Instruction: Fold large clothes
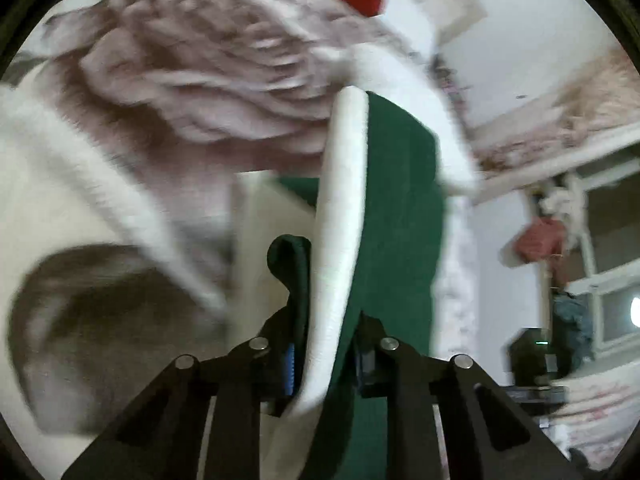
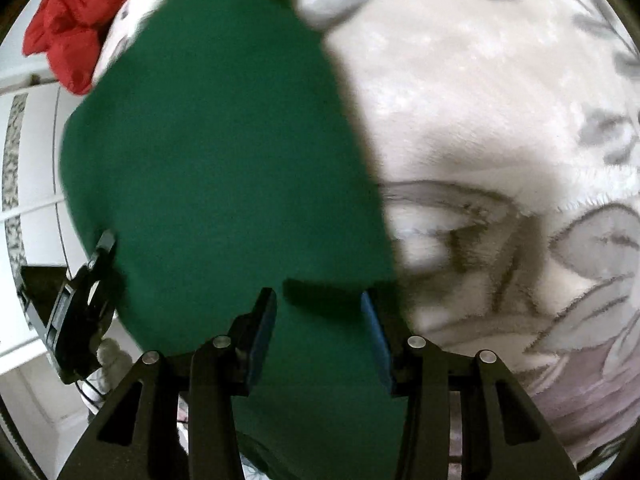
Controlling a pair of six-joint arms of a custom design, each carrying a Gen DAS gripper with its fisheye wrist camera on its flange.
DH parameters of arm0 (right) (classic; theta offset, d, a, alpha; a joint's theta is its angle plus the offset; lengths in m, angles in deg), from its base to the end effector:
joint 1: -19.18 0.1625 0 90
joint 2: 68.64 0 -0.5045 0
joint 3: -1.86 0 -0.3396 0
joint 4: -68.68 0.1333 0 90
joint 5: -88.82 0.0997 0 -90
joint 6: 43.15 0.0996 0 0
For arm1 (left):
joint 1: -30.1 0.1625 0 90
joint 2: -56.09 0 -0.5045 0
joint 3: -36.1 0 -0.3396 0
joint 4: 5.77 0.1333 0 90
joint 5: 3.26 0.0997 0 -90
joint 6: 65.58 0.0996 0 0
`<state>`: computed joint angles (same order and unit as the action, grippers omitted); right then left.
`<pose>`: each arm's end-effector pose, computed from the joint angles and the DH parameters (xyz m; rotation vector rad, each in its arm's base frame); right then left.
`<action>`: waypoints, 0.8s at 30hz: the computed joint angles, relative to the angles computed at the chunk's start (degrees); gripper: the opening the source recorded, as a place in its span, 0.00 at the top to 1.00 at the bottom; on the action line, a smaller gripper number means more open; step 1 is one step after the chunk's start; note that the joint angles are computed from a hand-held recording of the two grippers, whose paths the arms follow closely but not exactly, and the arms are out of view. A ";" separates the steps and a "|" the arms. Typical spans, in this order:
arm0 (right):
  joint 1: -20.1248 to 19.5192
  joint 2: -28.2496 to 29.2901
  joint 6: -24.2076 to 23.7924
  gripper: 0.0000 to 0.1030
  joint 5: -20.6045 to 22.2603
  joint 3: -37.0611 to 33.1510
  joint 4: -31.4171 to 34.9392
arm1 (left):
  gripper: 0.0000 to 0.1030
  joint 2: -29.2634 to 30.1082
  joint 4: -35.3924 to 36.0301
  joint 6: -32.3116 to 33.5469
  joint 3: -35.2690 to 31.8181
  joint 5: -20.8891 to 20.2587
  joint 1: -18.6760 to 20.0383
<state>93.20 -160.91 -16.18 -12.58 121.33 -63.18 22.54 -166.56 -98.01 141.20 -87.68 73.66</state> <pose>-0.0018 -0.4189 0.4421 -1.1121 -2.7236 0.4048 -0.3553 -0.5352 0.0187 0.3738 3.0340 -0.0790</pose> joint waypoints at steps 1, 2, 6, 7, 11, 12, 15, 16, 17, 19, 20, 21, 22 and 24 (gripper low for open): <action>0.17 0.43 0.20 0.55 -0.62 -0.55 -0.06 | 0.83 0.21 -0.04 -1.47 0.57 -1.34 1.92; 0.39 0.98 0.06 0.55 -0.93 -1.18 -0.68 | 0.81 0.52 -0.44 -2.86 1.01 -3.61 3.92; 3.59 5.21 -5.03 0.55 -2.02 -6.15 -7.03 | 0.76 0.71 -0.91 -0.99 1.61 -6.68 5.62; 4.31 7.16 -7.16 0.55 -2.80 -8.05 -9.33 | 0.75 0.64 -1.18 -0.46 1.85 -6.99 5.80; 5.17 16.60 -11.47 0.60 -9.24 -17.78 -11.47 | 0.73 1.26 -1.86 -0.01 1.11 -8.91 7.17; 5.50 19.58 -10.48 0.62 -11.24 -22.50 -7.57 | 0.73 1.69 -1.44 0.32 0.26 -9.07 7.22; 4.72 24.22 -8.37 0.63 -14.25 -28.77 2.41 | 0.69 1.90 -0.22 0.41 -0.75 -9.16 6.85; 5.55 23.83 -8.32 0.63 -15.17 -29.13 3.84 | 0.67 2.04 0.44 -0.11 -1.39 -9.31 6.60; 6.68 23.29 -8.64 0.63 -15.48 -29.92 5.97 | 0.63 1.66 0.89 -0.90 -1.42 -10.02 6.61; 7.34 20.08 -8.64 0.63 -10.42 -28.22 7.29 | 0.63 0.96 1.27 -2.78 -1.58 -11.18 6.41; 7.22 17.66 -8.47 0.60 -6.87 -26.15 7.47 | 0.62 -0.35 0.88 -3.18 -0.49 -10.93 5.82; 7.47 14.50 -7.60 0.56 -3.15 -23.08 7.54 | 0.58 -2.30 0.50 -2.42 1.10 -9.82 4.56; 8.18 11.44 -6.57 0.48 -0.99 -19.66 7.30 | 0.45 -4.60 0.82 -1.47 2.90 -7.60 2.80; 9.51 5.25 -4.49 0.44 2.02 -12.62 8.17 | 0.35 -8.76 2.14 -1.49 6.47 -4.83 -0.17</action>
<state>102.71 -155.65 -20.67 -10.56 108.72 -55.01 13.78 -164.41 -99.50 147.67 -92.50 73.49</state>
